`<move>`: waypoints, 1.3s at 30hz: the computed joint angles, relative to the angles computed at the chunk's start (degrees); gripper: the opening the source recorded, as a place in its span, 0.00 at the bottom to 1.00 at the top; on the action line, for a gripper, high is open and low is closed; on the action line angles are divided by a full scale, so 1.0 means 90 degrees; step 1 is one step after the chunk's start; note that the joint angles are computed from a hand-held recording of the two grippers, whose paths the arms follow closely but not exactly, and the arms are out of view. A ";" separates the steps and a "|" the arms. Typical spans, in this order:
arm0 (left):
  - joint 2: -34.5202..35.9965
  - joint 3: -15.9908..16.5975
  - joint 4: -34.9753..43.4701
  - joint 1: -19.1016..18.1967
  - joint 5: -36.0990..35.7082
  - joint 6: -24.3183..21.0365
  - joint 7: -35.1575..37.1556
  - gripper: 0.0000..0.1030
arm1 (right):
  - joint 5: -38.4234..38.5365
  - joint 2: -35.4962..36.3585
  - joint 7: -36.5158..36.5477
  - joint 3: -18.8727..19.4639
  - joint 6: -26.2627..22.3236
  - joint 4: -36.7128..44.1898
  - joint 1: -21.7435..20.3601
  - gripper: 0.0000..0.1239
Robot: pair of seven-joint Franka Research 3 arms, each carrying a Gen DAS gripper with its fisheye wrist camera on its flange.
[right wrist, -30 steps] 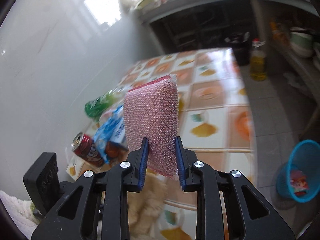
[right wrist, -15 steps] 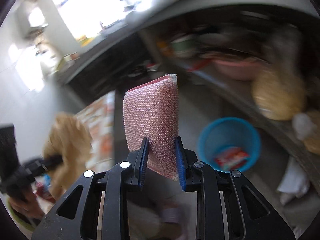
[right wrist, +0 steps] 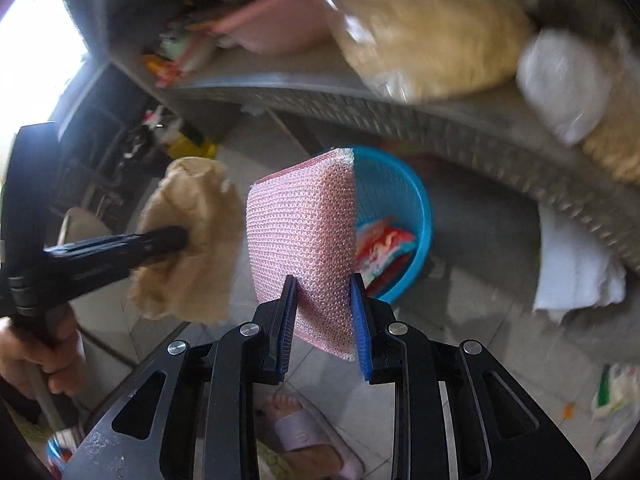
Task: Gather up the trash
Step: 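Carry paper and sponge over the blue basket and open both tools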
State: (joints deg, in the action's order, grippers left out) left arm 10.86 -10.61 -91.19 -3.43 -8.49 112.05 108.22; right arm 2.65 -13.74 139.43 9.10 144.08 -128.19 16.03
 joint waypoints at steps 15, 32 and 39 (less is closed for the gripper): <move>0.0468 -0.0039 0.0226 -0.0115 0.0962 0.0480 -0.0522 0.55 | 0.0076 0.1306 0.0736 -0.0342 0.0539 0.0271 0.0331 0.35; -0.3040 0.0680 -0.1362 0.0021 -0.0858 0.0921 -0.0003 0.66 | -0.0571 -0.0944 0.0184 0.0383 0.0225 -0.0356 0.0235 0.46; -0.5442 0.1446 -0.3042 -0.0192 -0.0896 0.0915 -0.0146 0.72 | -0.0277 -0.1167 -0.0870 0.0494 0.0255 0.0115 0.0509 0.54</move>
State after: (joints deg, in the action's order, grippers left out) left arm -38.12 2.41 -118.57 -5.16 -16.56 120.29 106.90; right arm 0.16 -24.24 131.60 13.54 146.37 -127.16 20.61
